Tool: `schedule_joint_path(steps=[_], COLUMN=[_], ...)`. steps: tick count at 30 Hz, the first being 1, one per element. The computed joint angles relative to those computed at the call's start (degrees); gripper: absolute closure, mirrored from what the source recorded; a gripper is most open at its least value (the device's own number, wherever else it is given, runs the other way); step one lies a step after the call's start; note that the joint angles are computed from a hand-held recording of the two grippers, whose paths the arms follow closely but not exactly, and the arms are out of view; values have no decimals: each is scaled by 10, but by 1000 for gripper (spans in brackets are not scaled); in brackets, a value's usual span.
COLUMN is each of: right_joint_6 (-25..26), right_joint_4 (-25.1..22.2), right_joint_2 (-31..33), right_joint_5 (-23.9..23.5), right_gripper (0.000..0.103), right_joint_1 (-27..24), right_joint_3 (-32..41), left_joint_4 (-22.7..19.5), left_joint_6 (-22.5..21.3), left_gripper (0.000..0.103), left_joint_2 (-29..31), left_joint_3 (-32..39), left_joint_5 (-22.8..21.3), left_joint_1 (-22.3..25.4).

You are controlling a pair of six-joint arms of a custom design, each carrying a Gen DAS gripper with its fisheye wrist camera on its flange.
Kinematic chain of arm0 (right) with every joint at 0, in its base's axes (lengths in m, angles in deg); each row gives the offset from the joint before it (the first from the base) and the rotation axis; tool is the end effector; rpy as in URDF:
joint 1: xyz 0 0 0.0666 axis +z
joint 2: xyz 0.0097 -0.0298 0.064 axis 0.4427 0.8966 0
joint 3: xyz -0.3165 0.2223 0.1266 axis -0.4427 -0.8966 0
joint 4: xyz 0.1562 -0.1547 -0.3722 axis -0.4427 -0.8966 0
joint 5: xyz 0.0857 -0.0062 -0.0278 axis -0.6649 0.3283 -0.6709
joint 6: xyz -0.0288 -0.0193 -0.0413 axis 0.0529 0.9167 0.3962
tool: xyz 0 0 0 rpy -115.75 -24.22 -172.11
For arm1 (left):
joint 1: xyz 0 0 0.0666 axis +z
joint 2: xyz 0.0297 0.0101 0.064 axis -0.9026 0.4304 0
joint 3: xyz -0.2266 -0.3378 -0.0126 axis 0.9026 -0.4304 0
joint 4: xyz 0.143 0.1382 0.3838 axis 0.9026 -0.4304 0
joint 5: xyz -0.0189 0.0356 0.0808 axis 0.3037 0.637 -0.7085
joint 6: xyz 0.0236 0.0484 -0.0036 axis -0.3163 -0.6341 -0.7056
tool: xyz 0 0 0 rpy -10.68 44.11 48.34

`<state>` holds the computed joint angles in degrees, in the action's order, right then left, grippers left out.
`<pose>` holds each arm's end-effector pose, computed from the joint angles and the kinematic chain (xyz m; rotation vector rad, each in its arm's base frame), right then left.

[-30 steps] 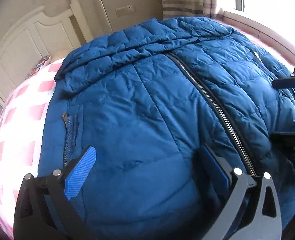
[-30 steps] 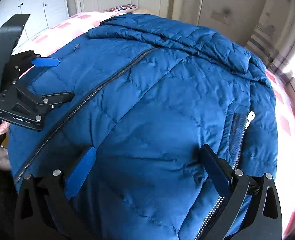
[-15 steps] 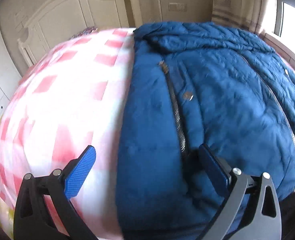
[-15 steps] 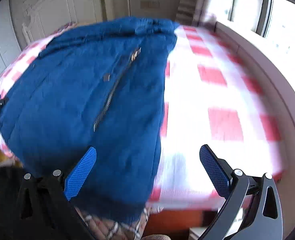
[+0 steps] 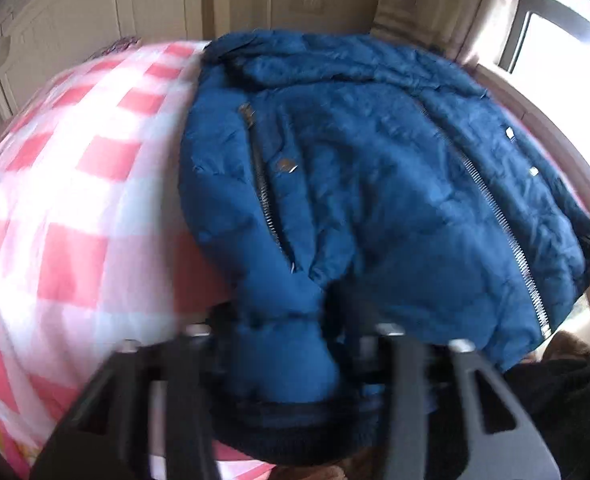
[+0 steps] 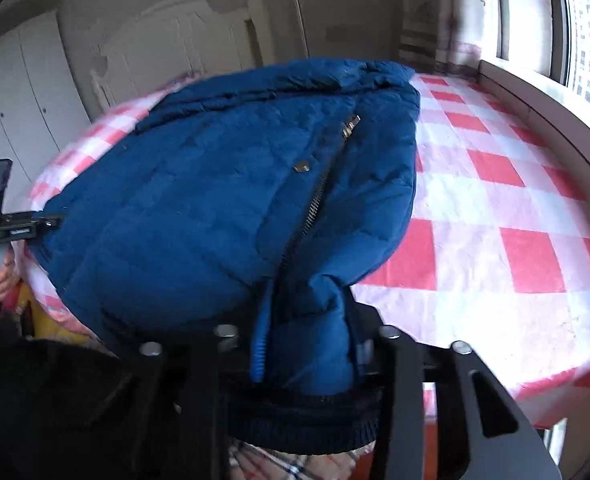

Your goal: Fold large clothes

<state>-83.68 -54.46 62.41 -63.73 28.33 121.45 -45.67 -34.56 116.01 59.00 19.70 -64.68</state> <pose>0.4626 0.0199 0.4402 0.1128 2.3296 0.2294 0.6674 -0.0150 0.4595 0.6321 2.4309 -0.2992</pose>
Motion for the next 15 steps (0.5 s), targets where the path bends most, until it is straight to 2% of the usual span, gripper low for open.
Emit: schedule_joint_path(steps=[2, 4, 6, 7, 10, 11, 13, 15], right_joint_6=[-8, -23, -35, -35, -45, -51, -60, -61], right_joint_4=[14, 45, 90, 103, 131, 147, 186, 228], right_joint_2=[-10, -36, -74, -89, -132, -148, -170, -175], right_joint_5=[-18, -62, -135, -154, -197, -211, -235, -246], right_gripper=[76, 78, 79, 80, 80, 80, 80, 80], right_joint_1=[-7, -21, -40, -43, -60, -69, -83, -92], right_joint_3=[-8, -26, -47, -52, -51, -47, -39, -20], left_joint_4=[39, 68, 88, 94, 101, 116, 166, 265], left_joint_6=[15, 34, 53, 63, 84, 95, 132, 222], left_gripper=[83, 85, 86, 86, 86, 86, 85, 83], left_joint_2=[-20, -41, -59, -70, -91, -100, -114, -118], left_joint_3=[-23, -39, -45, -46, -33, -31, -26, -21], left_joint_5=[37, 86, 162, 209, 310, 343, 395, 464], left_joint_1=[7, 18, 38, 52, 79, 88, 103, 118])
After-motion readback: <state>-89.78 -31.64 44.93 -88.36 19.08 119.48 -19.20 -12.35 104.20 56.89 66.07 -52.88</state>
